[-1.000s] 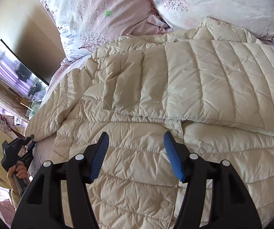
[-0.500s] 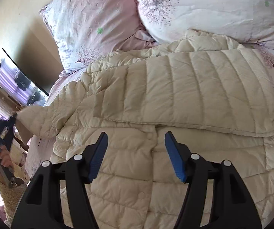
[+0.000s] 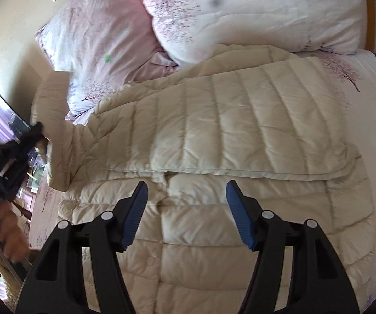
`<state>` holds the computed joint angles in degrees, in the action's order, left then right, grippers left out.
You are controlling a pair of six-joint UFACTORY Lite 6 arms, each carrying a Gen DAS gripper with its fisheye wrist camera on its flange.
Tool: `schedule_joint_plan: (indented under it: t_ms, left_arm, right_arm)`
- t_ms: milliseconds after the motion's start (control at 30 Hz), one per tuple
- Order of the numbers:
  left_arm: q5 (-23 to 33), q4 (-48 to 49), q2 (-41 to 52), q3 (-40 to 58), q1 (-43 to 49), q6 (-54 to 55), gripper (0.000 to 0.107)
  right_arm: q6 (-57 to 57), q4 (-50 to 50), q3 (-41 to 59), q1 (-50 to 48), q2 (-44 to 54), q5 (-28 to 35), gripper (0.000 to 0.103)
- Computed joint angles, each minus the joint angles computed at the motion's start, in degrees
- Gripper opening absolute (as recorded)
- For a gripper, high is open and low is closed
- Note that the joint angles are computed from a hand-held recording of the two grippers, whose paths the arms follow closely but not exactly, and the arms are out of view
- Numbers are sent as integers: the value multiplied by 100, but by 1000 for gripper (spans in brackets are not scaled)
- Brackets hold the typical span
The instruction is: Fold large clothes
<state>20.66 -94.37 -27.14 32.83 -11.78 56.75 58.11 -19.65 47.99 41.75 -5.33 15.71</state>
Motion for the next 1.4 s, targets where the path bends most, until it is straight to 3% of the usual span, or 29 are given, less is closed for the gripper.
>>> schedule_joint_plan:
  t_ms: [167,333,367,400,433,467,500,567,733,900,1000,1100,1267,1400]
  left_arm:
    - [-227,-1652,1373,457,-937,1474,2]
    - [-38,-911,2367,1019,-1303,878,6]
    - [19,-692,2421,1046,-1324,708,16]
    - [42,-576,2507,1140,-1340,612,40]
    - [129,-461,2380,1039,-1310,535,56]
    - [190,-446,2241,940,-1265,536,78]
    - [322,-492,1949,690,-1184,646,84]
    - [990,-130,1377,282,-764,609,84]
    - [1834,536,75,-703,958,455,84]
    - [2762,566,732,-841,2838,796,83]
    - [2666,375,1139,-780,3032,958,83]
    - [2714,246,1514,-759,3216,1064,83]
    - [2838,314,1761,-852,3531,1210,82]
    - [2864,271,1972,-747,3551,1279,82]
  right_arm:
    - [379,-386,-182,-98,-195,55,63]
    - [888,-966,-304,-135,-335,193,63]
    - [993,-1088,-308,-134,-349,229,63]
    - [1079,-1196,-303,-128,-359,268,63]
    - [1240,-1373,-296,-85,-378,334,63]
    - [1430,-1625,-281,-27,-397,430,63]
    - [1571,-1788,-252,34,-385,490,63]
    - [1707,-2060,-136,169,-323,561,63]
    - [2133,-3025,330,883,129,711,63]
    - [2426,-4514,1566,2006,1421,1298,62]
    - [2290,-5108,2448,2398,2325,1654,57]
    - [1552,-5010,3463,2497,3243,1754,50]
    - [375,-4671,5256,2500,4849,2407,49]
    - [28,-4312,5895,2365,5424,2534,49]
